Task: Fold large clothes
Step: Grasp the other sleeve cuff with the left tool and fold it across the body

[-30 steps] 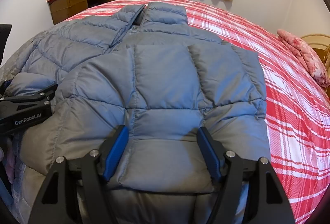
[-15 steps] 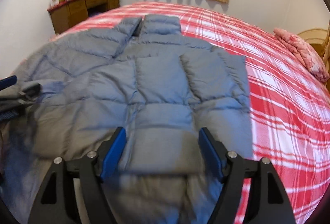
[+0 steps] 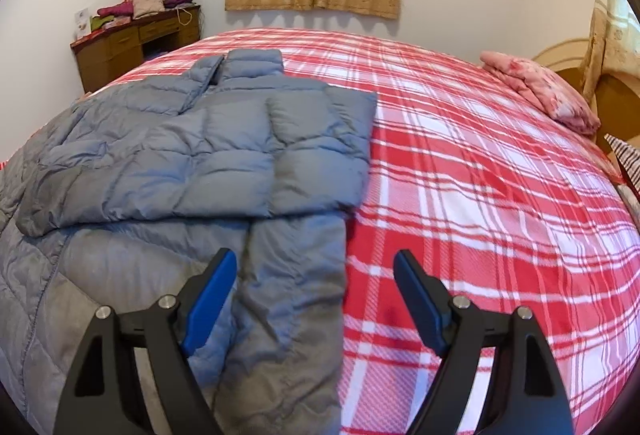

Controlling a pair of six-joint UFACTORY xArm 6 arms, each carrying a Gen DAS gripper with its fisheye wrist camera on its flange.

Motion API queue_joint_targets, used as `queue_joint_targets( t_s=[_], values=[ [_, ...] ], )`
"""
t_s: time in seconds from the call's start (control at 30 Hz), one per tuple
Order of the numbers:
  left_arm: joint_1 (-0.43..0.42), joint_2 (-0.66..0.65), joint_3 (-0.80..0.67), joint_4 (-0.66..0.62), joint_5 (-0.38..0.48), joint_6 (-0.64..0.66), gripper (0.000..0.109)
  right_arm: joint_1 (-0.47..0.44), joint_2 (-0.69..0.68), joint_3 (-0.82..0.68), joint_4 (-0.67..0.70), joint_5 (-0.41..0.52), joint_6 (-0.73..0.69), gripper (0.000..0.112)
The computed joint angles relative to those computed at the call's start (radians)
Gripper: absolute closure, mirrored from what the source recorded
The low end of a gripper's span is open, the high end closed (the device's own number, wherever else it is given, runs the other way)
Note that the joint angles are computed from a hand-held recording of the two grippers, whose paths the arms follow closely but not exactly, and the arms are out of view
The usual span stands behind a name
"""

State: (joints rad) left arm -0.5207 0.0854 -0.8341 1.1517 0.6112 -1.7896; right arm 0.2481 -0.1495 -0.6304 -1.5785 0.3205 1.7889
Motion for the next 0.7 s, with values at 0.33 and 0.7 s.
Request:
queue_joint_targets(
  t_s=[0.33,0.7],
  values=[
    [-0.012,0.033,-0.091,0.017,0.073,0.056,0.094,-0.043,-0.090,0.072,-0.138,0.001,0.149,0.030],
    [-0.102,0.014,-0.230,0.130,0.229,0.164,0.095,-0.139,-0.127,0.126,-0.183,0.015,0.229,0.030]
  ],
)
